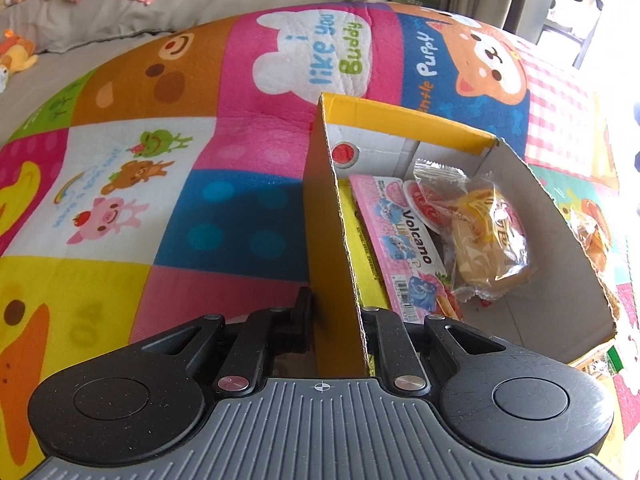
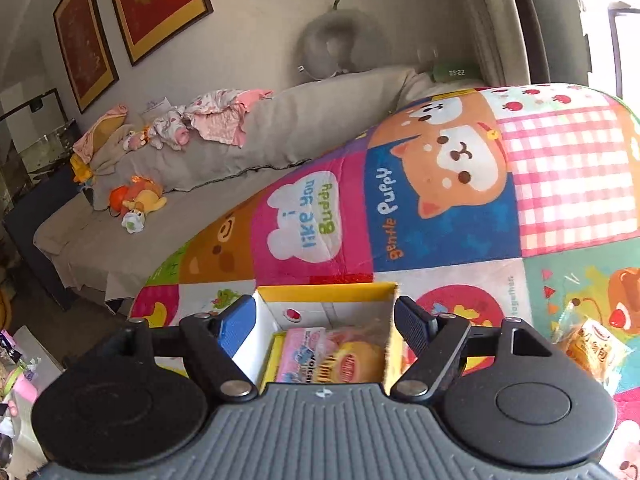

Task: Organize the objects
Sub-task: 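Carry the bun over the box and release it with the right tool, then grasp the second packaged round bun with the right tool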

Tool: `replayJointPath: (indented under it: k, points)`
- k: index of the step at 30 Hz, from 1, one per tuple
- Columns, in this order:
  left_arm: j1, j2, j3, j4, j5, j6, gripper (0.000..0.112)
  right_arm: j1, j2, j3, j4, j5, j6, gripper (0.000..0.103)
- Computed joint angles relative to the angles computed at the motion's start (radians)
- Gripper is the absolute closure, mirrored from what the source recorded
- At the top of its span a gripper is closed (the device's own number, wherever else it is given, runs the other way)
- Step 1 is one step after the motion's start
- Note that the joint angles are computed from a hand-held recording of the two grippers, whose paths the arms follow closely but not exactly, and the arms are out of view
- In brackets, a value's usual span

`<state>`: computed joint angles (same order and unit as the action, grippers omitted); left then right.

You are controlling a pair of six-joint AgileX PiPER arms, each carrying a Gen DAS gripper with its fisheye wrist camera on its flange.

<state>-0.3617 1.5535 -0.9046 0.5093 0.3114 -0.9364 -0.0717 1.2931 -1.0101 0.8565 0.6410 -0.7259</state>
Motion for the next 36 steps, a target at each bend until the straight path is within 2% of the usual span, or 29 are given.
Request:
replayJointPath:
  k: [8,13,18,24,28,36]
  points:
    - [-0.003,0.001,-0.001,0.013,0.003,-0.018,0.097,-0.276,-0.083,0.140,-0.006,0.056,-0.220,0.018]
    - [-0.008,0.002,-0.003,0.029,0.010,-0.034,0.098,-0.441,-0.087,0.226,-0.028,0.075,-0.341,0.018]
    - [-0.016,0.001,-0.005,0.044,0.022,-0.044,0.098,-0.549,-0.071,0.286,-0.024,0.066,-0.441,0.018]
    - [-0.022,0.000,-0.006,0.054,0.032,-0.054,0.098,-0.588,-0.050,0.306,0.003,0.026,-0.519,0.018]
    - [-0.022,0.000,-0.006,0.054,0.032,-0.054,0.098,-0.562,-0.015,0.301,0.062,-0.045,-0.598,0.018]
    - [-0.022,-0.001,-0.006,0.052,0.032,-0.051,0.098,-0.449,0.166,0.143,0.089,-0.167,-0.634,0.018]
